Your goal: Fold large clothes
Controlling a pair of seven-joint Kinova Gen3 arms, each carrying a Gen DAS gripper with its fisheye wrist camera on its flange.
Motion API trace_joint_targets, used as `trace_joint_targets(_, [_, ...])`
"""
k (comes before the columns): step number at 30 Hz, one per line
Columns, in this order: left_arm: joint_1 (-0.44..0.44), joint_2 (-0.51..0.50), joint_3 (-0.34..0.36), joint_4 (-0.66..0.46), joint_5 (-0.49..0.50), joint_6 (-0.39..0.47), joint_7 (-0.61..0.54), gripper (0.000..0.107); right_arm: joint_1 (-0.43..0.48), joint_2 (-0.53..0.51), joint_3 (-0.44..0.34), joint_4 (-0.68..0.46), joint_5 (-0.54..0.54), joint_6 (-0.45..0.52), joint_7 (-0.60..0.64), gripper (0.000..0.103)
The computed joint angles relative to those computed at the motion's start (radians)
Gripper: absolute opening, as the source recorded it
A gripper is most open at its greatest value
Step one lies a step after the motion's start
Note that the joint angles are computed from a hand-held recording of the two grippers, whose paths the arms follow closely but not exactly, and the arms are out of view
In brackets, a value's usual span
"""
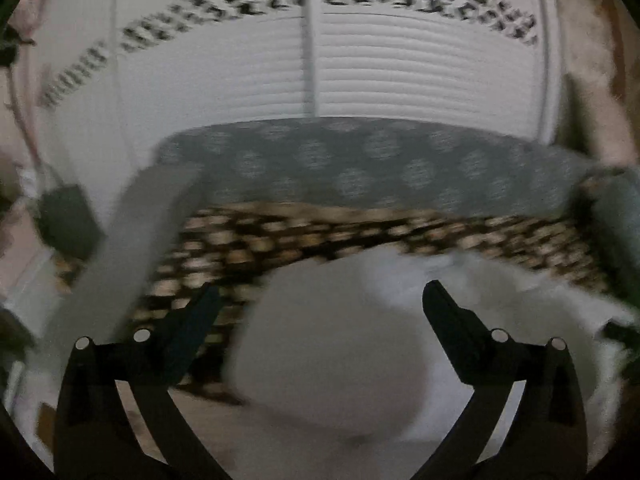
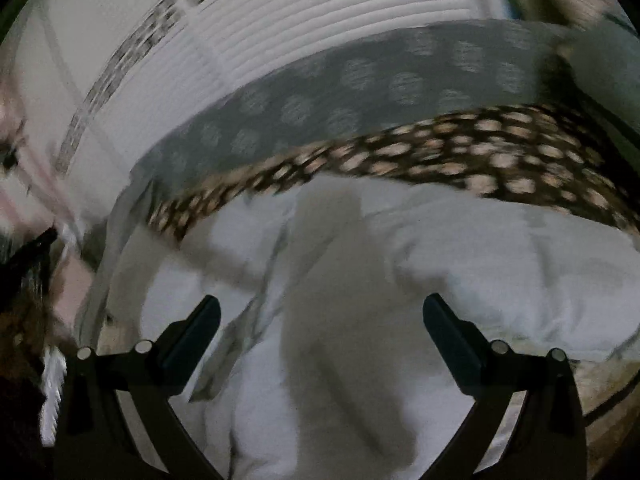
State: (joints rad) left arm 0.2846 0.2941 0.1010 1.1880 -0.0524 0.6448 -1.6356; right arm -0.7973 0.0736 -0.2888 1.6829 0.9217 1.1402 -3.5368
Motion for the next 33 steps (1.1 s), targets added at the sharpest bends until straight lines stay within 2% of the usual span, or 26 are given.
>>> trace_joint_targets(2, [0.008, -0.023, -0.072, 0.09, -0.057, -0.071, 0.011, 0.1, -0.013, 0.054, 0.002, -0.058, -0.011, -0.02, 0.057, 0.101])
trace_joint_targets(4, [-0.034, -0.012, -0.09, 0.121, -0.048, -0.115, -0.013, 0.1, 0.023, 0.098, -0.036, -0.095, -0.019, -0.058, 0.064, 0.101])
trace_joint_targets(6, [-0.126, 0.018, -0.052, 0.087, 0.021, -0.094, -0.019, 0.1, 0.033, 0.161, -0.062, -0.155, -0.011, -0.045, 0.078, 0.101])
trace_joint_targets(9, [-0.265, 0.051, 0.051, 0.033, 0.143, -0.049, -0.015, 0.1, 0.002, 0.252, -0.034, -0.251, -0.009, -0.067, 0.174, 0.101])
trace_joint_targets(11, [-0.309, 0.058, 0.073, 0.033, 0.204, -0.076, -0.046, 0.1, -0.022, 0.294, 0.006, -0.298, -0.041, -0.088, 0.215, 0.1])
trace_joint_targets(12, [-0.303, 0.06, 0.066, 0.041, 0.21, -0.093, -0.051, 0.1, -0.015, 0.321, 0.012, -0.328, -0.073, -0.106, 0.247, 0.096])
trace_joint_targets(13, [-0.286, 0.063, 0.04, 0.042, 0.224, -0.101, -0.063, 0.1, -0.021, 0.34, 0.036, -0.357, -0.114, -0.109, 0.288, 0.09])
trace_joint_targets(15, [-0.283, 0.083, 0.019, 0.027, 0.245, -0.078, -0.09, 0.1, -0.027, 0.376, 0.075, -0.406, -0.186, -0.114, 0.359, 0.056])
trace_joint_targets(16, [-0.269, 0.093, 0.017, 0.028, 0.242, -0.079, -0.081, 0.1, -0.021, 0.38, 0.084, -0.406, -0.203, -0.14, 0.376, 0.048])
trace_joint_targets(17, [-0.273, 0.105, 0.02, 0.017, 0.25, -0.063, -0.085, 0.1, -0.002, 0.375, 0.076, -0.391, -0.204, -0.172, 0.378, 0.032])
trace_joint_targets(18, [-0.272, 0.115, 0.02, 0.009, 0.253, -0.051, -0.082, 0.1, 0.007, 0.367, 0.074, -0.379, -0.203, -0.188, 0.375, 0.021])
trace_joint_targets(20, [-0.258, 0.125, 0.013, 0.008, 0.246, -0.047, -0.074, 0.1, -0.021, 0.35, 0.123, -0.38, -0.203, -0.172, 0.4, 0.013])
trace_joint_targets(22, [-0.228, 0.133, -0.002, 0.014, 0.216, -0.057, -0.063, 0.1, -0.096, 0.338, 0.215, -0.397, -0.169, -0.098, 0.411, 0.01])
trace_joint_targets(25, [-0.186, 0.138, -0.019, 0.041, 0.167, -0.086, -0.053, 0.1, -0.203, 0.299, 0.354, -0.362, -0.064, 0.024, 0.351, 0.009])
trace_joint_targets(27, [-0.135, 0.15, -0.05, 0.045, 0.105, -0.085, -0.018, 0.1, -0.225, 0.273, 0.392, -0.334, -0.031, 0.103, 0.294, 0.009])
trace_joint_targets(29, [-0.064, 0.161, -0.1, 0.066, 0.034, -0.13, 0.052, 0.1, -0.186, 0.234, 0.366, -0.268, -0.009, 0.131, 0.261, 0.009])
trace_joint_targets(31, [-0.033, 0.181, -0.099, 0.056, -0.006, -0.148, 0.079, 0.1, -0.094, 0.208, 0.292, -0.214, -0.022, 0.094, 0.237, 0.011])
trace_joint_targets(32, [-0.022, 0.192, -0.093, 0.044, -0.018, -0.148, 0.084, 0.1, -0.047, 0.208, 0.259, -0.196, -0.041, 0.074, 0.244, 0.017])
trace_joint_targets(33, [-0.014, 0.205, -0.082, 0.03, -0.027, -0.148, 0.08, 0.1, -0.006, 0.217, 0.221, -0.194, -0.047, 0.07, 0.255, 0.032])
